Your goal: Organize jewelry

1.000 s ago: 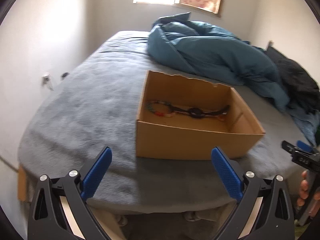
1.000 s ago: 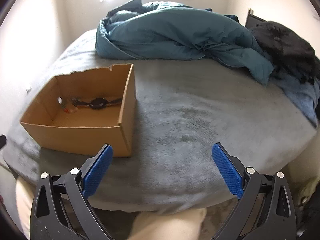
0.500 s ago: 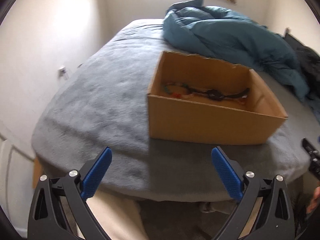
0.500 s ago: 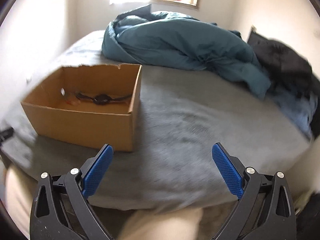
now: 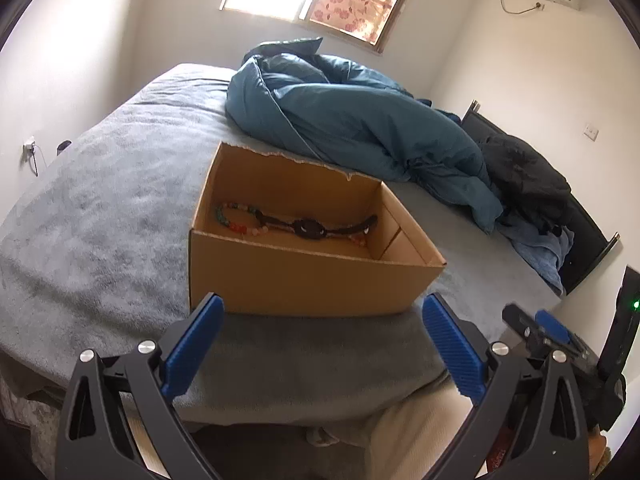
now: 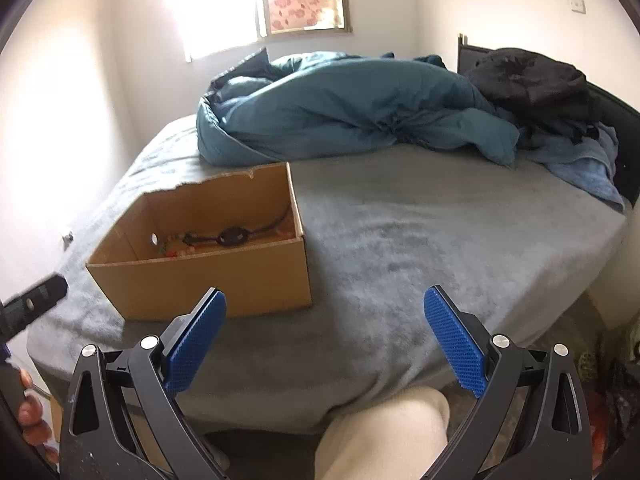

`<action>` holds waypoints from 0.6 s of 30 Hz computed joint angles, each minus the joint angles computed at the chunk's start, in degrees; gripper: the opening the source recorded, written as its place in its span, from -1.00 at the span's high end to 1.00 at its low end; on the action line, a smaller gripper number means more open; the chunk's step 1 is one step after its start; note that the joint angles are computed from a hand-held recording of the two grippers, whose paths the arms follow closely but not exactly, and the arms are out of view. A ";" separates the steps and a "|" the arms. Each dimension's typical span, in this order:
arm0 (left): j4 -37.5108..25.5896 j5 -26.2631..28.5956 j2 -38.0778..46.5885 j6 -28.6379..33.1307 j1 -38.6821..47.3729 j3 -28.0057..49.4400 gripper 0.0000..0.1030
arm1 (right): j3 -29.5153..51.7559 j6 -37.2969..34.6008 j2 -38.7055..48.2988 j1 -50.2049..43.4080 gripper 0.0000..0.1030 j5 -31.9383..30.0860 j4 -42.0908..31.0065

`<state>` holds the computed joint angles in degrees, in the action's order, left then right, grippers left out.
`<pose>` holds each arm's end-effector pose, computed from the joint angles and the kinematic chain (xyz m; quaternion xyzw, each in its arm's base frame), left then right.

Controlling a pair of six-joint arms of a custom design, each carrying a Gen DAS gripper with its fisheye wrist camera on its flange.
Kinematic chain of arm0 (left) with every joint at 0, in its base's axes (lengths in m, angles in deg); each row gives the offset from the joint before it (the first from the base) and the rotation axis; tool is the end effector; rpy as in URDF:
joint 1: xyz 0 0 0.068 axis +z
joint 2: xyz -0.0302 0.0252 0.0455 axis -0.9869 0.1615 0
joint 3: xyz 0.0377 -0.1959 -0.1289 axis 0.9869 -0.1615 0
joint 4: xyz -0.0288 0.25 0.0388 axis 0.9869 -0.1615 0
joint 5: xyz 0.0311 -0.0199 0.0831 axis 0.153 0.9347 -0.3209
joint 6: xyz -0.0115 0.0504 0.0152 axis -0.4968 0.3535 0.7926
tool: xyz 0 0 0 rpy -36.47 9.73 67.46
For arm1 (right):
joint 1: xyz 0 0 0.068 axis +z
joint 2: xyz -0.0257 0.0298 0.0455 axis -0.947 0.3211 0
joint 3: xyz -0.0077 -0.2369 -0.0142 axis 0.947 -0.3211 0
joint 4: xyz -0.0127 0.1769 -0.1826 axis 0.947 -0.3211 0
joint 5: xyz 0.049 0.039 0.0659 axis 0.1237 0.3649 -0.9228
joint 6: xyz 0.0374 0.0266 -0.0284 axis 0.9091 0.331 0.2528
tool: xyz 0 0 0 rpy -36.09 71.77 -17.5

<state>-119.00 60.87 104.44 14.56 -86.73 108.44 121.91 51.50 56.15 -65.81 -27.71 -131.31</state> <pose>0.2538 -0.0435 0.3097 0.1323 0.8880 -0.2432 0.3672 0.1943 0.0057 0.2951 0.2105 0.8790 -0.0675 0.4224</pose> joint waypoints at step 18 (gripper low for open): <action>23.34 -24.14 -8.90 2.47 -3.41 -16.01 -0.89 | -12.06 -15.69 -6.42 -0.38 -0.85 -2.86 25.54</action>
